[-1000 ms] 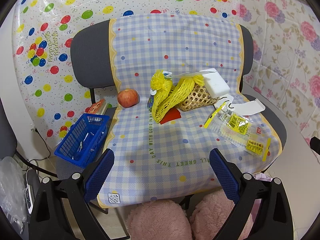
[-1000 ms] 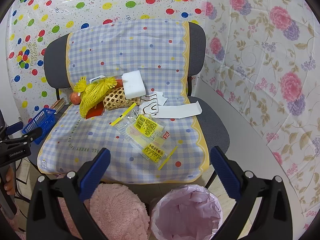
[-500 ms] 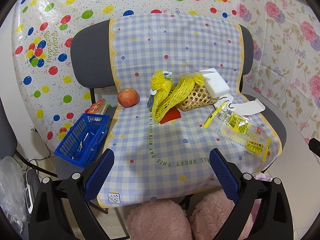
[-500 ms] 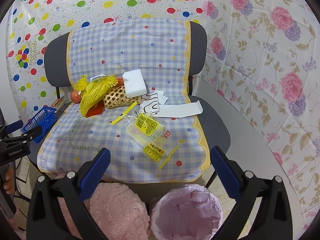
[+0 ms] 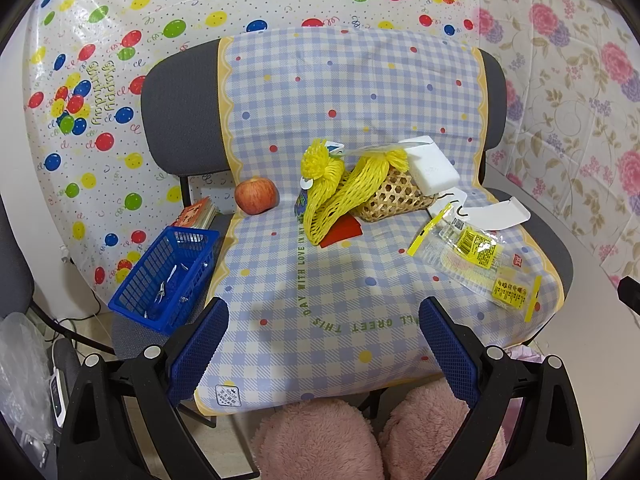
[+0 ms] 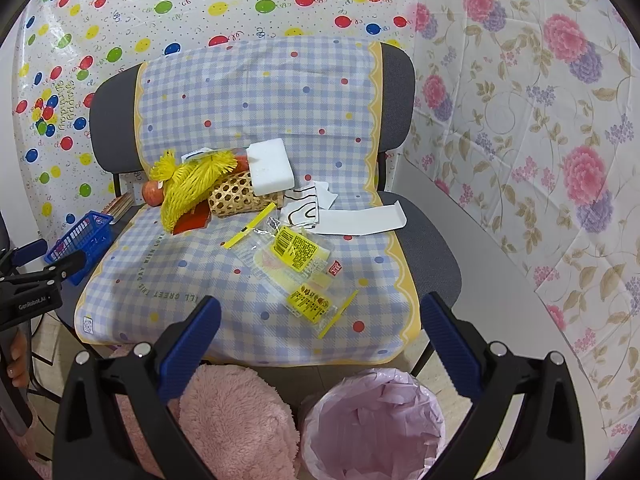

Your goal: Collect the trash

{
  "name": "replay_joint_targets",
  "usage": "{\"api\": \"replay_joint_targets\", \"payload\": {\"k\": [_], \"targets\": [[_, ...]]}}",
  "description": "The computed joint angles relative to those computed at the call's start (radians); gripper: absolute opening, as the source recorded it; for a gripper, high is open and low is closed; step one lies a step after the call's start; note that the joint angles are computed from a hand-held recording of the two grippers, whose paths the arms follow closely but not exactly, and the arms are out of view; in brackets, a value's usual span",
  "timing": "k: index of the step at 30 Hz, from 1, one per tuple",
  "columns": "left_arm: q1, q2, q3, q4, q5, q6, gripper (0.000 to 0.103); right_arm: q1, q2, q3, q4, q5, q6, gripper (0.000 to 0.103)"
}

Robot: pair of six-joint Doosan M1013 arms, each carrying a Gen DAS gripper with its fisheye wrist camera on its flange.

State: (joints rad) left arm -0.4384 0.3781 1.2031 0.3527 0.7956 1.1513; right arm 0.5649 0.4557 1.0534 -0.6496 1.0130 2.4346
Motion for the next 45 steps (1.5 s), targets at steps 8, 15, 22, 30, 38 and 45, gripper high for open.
{"api": "replay_joint_targets", "payload": {"k": [8, 15, 22, 30, 38, 45], "targets": [[0.0, 0.001, 0.0, 0.004, 0.001, -0.001, 0.095, 0.0, 0.007, -0.002, -0.01, -0.003, -0.002, 0.097], [0.002, 0.011, -0.003, 0.008, -0.009, 0.005, 0.095, -0.012, 0.013, 0.03, -0.106, -0.057, -0.009, 0.097], [0.005, 0.039, -0.02, -0.035, -0.028, 0.073, 0.094, -0.045, 0.036, 0.032, -0.044, -0.097, -0.075, 0.097], [0.013, 0.09, -0.059, -0.081, -0.018, 0.119, 0.094, -0.115, 0.081, 0.016, 0.149, -0.259, -0.162, 0.097], [0.024, 0.141, -0.104, -0.095, -0.029, 0.136, 0.094, -0.179, 0.171, -0.111, 0.4, -0.21, -0.425, 0.097], [0.033, 0.191, -0.169, -0.101, 0.029, 0.158, 0.094, -0.235, 0.245, -0.196, 0.642, -0.157, -0.569, 0.081]]}}
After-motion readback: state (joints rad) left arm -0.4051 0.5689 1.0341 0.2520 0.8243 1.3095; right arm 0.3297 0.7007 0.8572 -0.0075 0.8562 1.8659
